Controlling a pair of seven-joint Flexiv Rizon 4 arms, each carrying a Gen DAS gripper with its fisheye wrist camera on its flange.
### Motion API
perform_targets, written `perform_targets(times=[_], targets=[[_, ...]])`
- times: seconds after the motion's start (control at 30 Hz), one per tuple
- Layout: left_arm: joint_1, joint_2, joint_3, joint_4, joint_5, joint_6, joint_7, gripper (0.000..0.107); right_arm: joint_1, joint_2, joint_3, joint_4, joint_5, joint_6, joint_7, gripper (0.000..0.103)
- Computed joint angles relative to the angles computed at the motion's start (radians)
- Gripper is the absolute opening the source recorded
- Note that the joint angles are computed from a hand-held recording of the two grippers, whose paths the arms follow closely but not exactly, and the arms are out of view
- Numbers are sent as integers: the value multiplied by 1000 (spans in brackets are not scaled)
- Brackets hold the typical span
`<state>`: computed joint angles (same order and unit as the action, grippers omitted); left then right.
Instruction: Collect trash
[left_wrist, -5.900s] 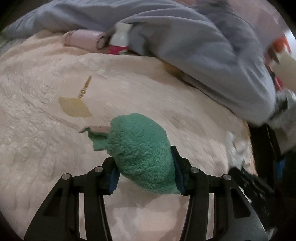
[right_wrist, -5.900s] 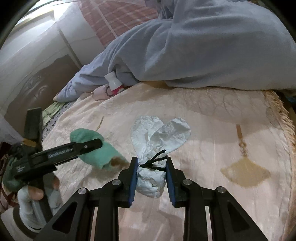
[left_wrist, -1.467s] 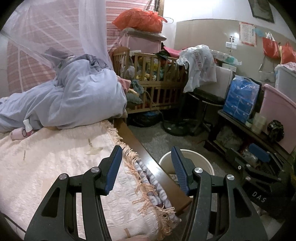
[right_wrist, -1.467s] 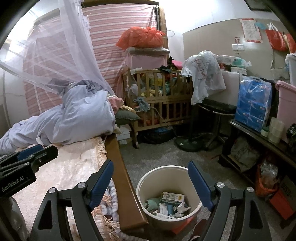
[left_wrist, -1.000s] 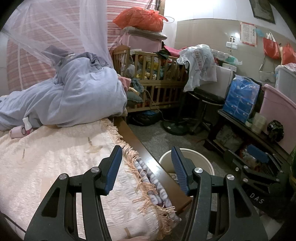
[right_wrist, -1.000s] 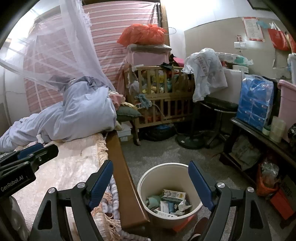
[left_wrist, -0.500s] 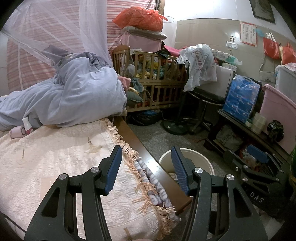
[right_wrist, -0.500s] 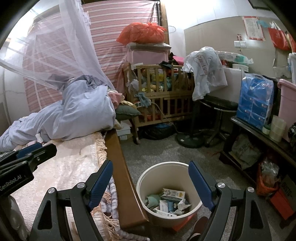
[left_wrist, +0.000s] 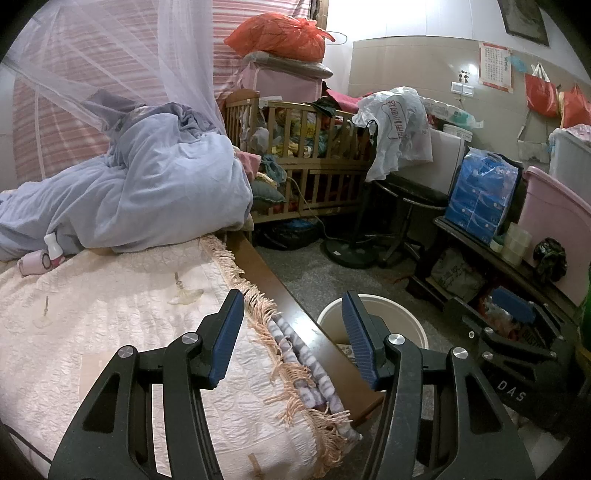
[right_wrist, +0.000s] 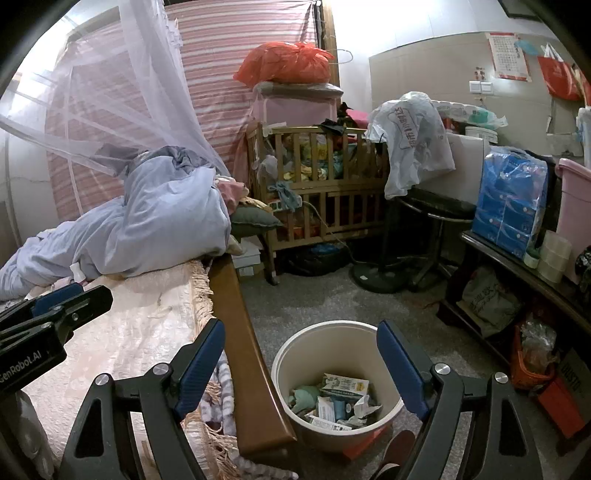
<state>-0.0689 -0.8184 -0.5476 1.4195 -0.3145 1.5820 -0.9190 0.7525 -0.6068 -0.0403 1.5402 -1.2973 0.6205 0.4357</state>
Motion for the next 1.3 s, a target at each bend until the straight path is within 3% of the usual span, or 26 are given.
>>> perform_targets(times=[1.3], targets=[[6,-2,-5,10,1,1,1,54,-8,-1,4,19,-1,21,2,84]])
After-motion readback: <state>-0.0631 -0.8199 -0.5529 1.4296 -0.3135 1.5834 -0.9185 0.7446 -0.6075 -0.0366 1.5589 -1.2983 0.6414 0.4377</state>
